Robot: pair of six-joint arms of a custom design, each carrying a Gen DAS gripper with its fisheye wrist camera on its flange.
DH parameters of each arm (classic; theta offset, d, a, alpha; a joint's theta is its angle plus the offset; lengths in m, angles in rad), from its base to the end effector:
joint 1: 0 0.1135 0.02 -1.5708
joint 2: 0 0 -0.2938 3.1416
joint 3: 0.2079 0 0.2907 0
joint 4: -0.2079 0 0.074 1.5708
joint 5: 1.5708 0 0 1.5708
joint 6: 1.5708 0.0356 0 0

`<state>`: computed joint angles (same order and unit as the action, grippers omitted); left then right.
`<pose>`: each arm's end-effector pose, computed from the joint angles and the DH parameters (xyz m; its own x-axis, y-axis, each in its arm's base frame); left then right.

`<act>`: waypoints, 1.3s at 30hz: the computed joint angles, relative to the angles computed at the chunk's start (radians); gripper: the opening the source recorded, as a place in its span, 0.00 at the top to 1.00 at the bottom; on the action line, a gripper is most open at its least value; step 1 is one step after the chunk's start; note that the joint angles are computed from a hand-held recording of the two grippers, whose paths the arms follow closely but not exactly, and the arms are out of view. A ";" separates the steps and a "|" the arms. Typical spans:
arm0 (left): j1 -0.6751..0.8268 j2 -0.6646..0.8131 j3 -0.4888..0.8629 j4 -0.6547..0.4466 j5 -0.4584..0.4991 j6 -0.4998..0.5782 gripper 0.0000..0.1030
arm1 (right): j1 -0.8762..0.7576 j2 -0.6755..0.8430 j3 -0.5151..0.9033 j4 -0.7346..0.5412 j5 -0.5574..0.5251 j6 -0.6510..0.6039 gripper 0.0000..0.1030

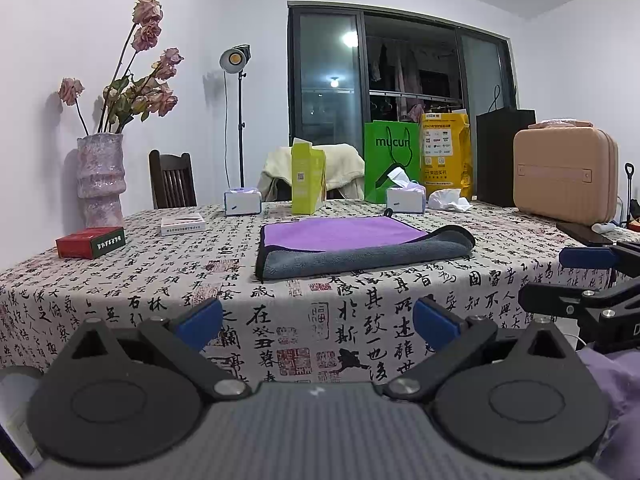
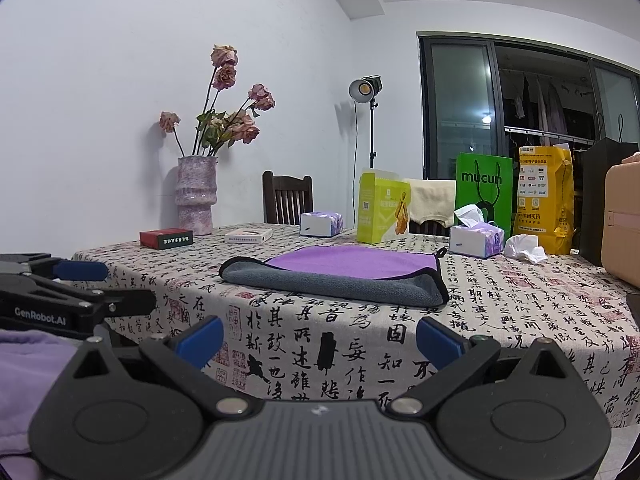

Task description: Fold towel

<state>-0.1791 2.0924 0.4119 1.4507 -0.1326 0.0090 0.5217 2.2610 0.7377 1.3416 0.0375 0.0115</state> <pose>0.2973 -0.0490 0.0540 -0.2237 0.0496 -0.9734 0.0519 0.9979 0.0389 0.3373 0.1923 0.0390 -0.1620 -0.0799 -0.9836 -0.4642 0.8857 0.0045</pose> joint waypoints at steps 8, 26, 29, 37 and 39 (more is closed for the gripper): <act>-0.002 0.001 0.000 0.000 -0.002 0.000 0.00 | 0.000 -0.001 0.000 -0.002 -0.001 0.000 0.00; -0.002 -0.005 0.003 -0.012 -0.001 0.001 0.00 | 0.004 0.001 0.006 -0.005 0.004 0.005 0.00; -0.002 -0.005 0.003 -0.014 -0.001 0.000 0.00 | 0.003 0.001 0.008 -0.005 0.005 0.002 0.00; 0.010 0.001 0.021 -0.017 -0.005 0.008 0.00 | 0.000 0.011 0.028 -0.007 0.019 -0.029 0.00; 0.016 0.004 0.030 -0.024 -0.001 0.010 0.00 | -0.004 0.015 0.035 -0.006 0.018 -0.036 0.00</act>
<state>-0.1636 2.0963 0.4420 1.4263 -0.1337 0.0186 0.5179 2.2756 0.7722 1.3361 0.0552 -0.0244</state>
